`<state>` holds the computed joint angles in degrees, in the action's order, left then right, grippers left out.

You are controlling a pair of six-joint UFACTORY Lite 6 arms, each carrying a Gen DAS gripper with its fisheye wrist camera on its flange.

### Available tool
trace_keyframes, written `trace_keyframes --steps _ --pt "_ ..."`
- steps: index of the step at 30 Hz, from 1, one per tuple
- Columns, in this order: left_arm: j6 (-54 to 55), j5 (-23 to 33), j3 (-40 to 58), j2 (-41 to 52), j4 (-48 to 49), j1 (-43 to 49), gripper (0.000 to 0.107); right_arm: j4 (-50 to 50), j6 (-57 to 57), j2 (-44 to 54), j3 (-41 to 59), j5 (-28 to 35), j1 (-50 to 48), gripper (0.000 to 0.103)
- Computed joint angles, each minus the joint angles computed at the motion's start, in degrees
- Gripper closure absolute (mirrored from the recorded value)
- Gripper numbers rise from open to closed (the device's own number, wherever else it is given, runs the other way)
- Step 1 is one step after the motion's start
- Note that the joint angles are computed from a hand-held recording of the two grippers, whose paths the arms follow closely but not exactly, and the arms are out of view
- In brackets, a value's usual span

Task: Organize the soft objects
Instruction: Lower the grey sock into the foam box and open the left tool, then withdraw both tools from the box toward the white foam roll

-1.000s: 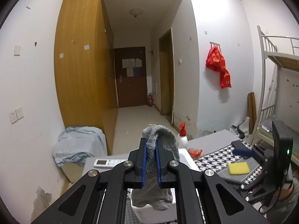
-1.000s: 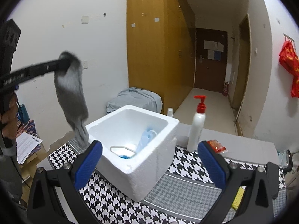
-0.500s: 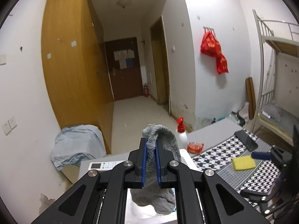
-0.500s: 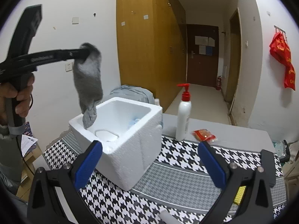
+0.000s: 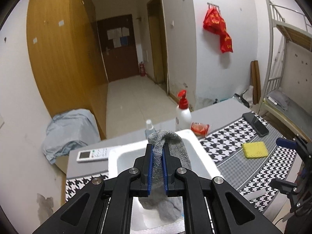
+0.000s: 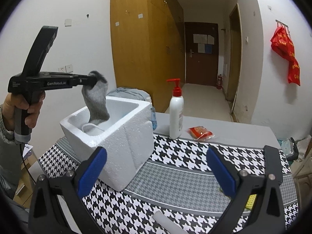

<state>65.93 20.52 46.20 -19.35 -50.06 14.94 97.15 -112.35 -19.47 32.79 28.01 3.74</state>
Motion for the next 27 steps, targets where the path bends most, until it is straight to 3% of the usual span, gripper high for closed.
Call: trace_keyframes --steps 3,5,6,7,13,16,19,27 --pt "-0.94 4.19 2.56 4.1 2.27 1.04 0.094 0.44 -0.28 0.48 -0.04 -0.18 0.18 0.0" --pt "-4.65 3.69 3.16 6.23 5.01 0.63 0.076 0.91 -0.65 0.11 -0.47 -0.06 0.1 0.0" --pt "-6.07 2.5 3.0 6.79 6.41 0.29 0.041 0.83 -0.52 -0.29 -0.81 0.13 -0.14 0.0" --pt "-7.31 1.62 2.81 7.33 7.66 -0.01 0.015 1.15 -0.66 -0.66 -1.15 -0.04 -0.18 0.0" --pt "-7.15 -3.73 -2.38 2.4 4.19 -0.74 0.01 -0.05 0.43 -3.3 -3.05 0.37 -2.1 0.0" --pt "0.74 -3.84 -7.73 -4.16 -5.37 -0.36 0.008 -1.28 1.58 -4.45 -3.55 1.24 -3.35 0.0" --pt "2.96 -4.6 -12.14 -9.66 -8.0 -1.88 0.005 -3.16 3.37 -6.62 -4.68 2.57 -5.38 0.0" --pt "-7.02 -7.27 -24.0 -25.76 -2.47 -9.33 0.005 -6.67 5.28 -11.48 -8.73 5.56 -10.03 0.0"
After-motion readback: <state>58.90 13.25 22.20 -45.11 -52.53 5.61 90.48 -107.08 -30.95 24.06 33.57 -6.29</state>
